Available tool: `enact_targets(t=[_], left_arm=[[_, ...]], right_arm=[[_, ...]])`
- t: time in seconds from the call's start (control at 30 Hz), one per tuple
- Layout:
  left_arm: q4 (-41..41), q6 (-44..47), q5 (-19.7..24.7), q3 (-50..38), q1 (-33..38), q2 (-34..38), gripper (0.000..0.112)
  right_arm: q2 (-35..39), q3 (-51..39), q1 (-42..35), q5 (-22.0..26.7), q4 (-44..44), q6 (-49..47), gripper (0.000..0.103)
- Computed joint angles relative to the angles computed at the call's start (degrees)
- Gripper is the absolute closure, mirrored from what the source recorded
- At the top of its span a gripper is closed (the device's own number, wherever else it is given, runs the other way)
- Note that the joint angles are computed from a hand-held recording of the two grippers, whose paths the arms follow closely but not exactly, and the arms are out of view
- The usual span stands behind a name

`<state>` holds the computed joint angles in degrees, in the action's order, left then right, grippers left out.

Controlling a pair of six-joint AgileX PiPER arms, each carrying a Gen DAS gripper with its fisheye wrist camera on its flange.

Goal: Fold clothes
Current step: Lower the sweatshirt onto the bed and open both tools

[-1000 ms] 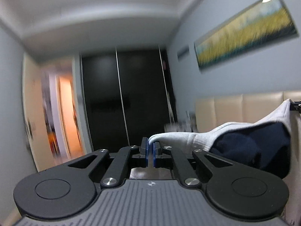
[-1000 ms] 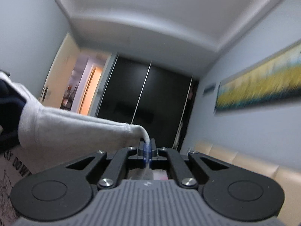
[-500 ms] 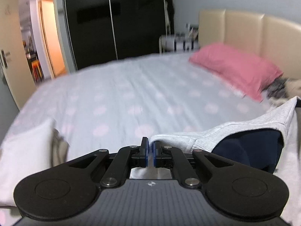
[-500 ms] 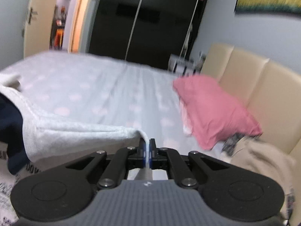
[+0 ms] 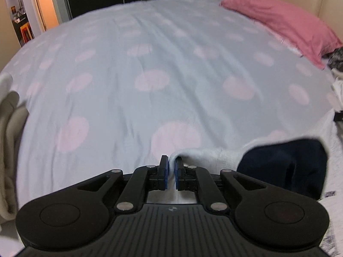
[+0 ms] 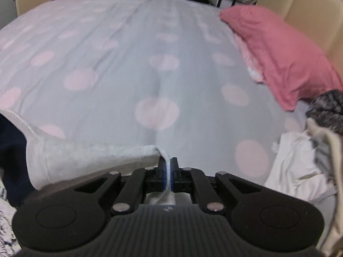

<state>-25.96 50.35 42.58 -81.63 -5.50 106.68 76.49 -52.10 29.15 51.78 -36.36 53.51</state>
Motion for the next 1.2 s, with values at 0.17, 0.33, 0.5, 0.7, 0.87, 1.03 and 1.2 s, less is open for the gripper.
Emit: enact_targets(t=[0.17,0.33,0.5,0.7,0.87,1.03,1.2], left_arm=[[-7.2,9.7,-1.4,4.4,3.2,-1.8,0.100],[-14.6,19.3,2.6,7.7,7.0,-6.7,0.097],[-16.6,21.2,9.7,7.8,6.9,-7.5,0.097],[-13.8,17.0,6.8,8.9,0.3,-4.9,0.097],[-14.1,12.6,3.8,6.0,-3.6,-1.0,0.097],[-14.6,7.7,2.1,1.3,-5.6,3.3,0.097],[-12.8,3.7,-1.7,-1.0,-7.1,5.4,0.097]], right_arm=[[-0.5,1.5,1.0,-0.2,-2.8,-1.4,0.069],[-8.3,4.5,11.0,4.6,-10.5,4.1,0.066],[-8.7,3.6,21.3,6.4,-13.2,8.2,0.075],[0.5,0.5,18.0,-5.7,0.8,-2.0,0.082],[8.3,-3.6,13.2,-11.1,2.7,-4.2,0.082],[13.0,-8.9,7.8,-11.9,3.8,-5.7,0.082],[17.9,-14.5,3.0,-10.6,3.7,-6.9,0.082]])
